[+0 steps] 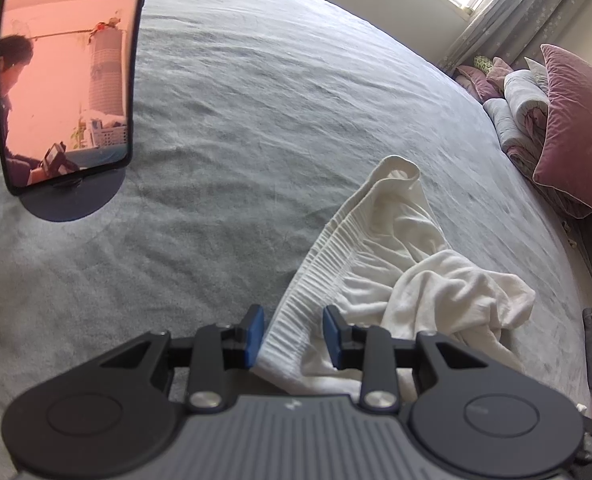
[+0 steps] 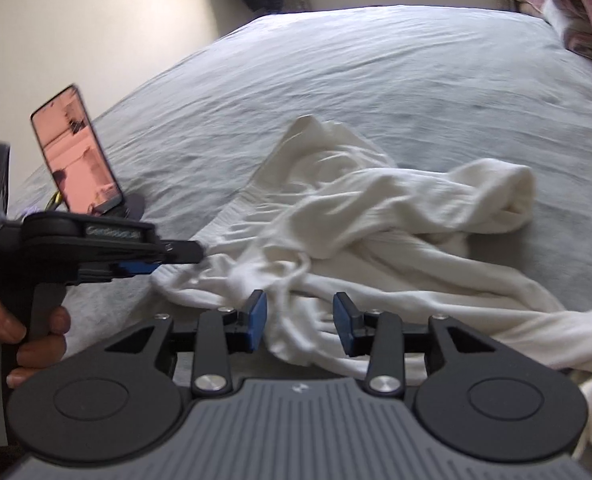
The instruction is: Fold clothes
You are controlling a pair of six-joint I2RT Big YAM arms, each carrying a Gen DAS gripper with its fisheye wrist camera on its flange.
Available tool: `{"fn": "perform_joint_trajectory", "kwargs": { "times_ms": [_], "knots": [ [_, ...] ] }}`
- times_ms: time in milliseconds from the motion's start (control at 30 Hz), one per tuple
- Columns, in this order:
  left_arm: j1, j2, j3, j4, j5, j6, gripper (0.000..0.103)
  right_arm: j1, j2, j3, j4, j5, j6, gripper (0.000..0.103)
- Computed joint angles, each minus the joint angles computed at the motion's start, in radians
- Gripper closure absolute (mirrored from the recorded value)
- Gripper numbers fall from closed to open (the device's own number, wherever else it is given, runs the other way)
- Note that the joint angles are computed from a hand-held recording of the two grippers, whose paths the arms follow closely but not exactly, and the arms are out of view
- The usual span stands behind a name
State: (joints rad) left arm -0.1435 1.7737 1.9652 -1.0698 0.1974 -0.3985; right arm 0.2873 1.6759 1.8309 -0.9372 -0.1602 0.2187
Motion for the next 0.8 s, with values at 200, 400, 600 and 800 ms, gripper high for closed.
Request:
{"fn": "perform_joint_trajectory", "kwargs": {
  "times_ms": [200,400,600,800],
  "knots": [
    [0.002,0.002,-0.008,0.009,0.003,-0.002,0.070,0.038,0.050,0.033,0.015,0.075,-0.028,0.092],
    [0.013,-0.005,-0.020,0.018,0.031,-0.015,0.071,-0.003,0.005,0.000,0.058,0.144,-0.014,0.096],
    [-0.001,0.002,0.002,-0.004,-0.005,-0.005,0.071,-0.110,-0.091,-0.058,0.064,0.231,-0.012,0.096],
    [-0.015,0.007,0.031,-0.022,-0.062,-0.003,0.070,-0.242,-0.161,-0.085,0.050,0.269,0.004,0.096]
  ]
}}
